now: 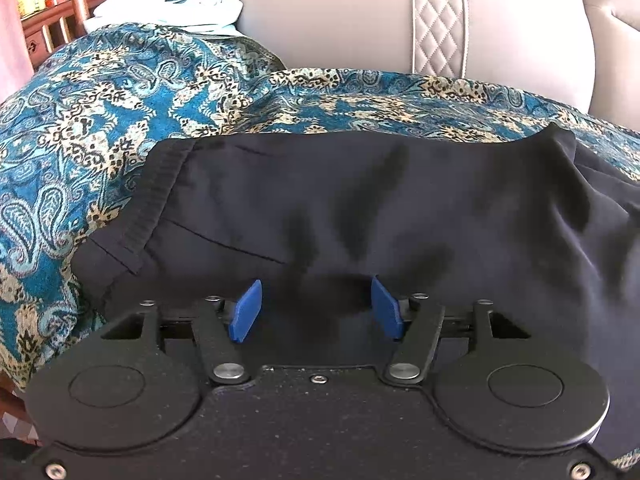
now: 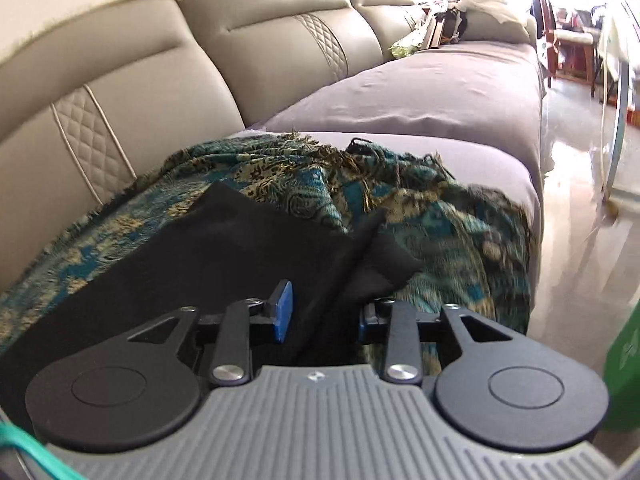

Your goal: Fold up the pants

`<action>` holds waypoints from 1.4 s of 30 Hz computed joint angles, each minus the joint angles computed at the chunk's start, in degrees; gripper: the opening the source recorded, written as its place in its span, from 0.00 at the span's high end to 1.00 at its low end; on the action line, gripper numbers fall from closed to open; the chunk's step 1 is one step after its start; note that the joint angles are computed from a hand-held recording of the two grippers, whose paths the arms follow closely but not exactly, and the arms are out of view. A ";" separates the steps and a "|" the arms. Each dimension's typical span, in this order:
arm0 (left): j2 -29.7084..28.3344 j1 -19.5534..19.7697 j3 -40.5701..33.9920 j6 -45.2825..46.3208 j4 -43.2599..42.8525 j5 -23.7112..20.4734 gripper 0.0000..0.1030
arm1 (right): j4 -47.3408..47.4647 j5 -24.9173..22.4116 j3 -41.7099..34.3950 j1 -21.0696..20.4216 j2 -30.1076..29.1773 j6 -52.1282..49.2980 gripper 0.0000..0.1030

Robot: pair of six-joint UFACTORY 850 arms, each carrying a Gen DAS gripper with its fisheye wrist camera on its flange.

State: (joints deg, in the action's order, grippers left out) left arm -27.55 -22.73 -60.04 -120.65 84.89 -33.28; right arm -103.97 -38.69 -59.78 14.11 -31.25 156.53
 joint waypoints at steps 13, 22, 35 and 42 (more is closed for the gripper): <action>2.11 1.01 2.09 -1.16 3.13 3.68 0.45 | -16.40 10.36 -20.89 18.20 -7.43 -17.74 0.95; 7.28 0.13 8.70 -9.92 14.56 4.14 0.47 | -32.77 20.26 -23.13 31.18 -13.90 -17.74 0.93; 11.91 -2.79 11.28 -22.07 26.75 5.54 0.47 | -53.82 15.13 -12.14 31.92 -7.40 -2.40 0.14; 10.96 -5.91 9.79 -29.18 35.92 6.77 0.61 | -47.28 9.47 -4.87 31.95 -2.90 -4.86 0.13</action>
State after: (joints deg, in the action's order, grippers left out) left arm -16.59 -28.64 -50.25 -149.83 120.81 -26.50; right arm -151.24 -29.21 -64.65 46.06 -34.15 151.67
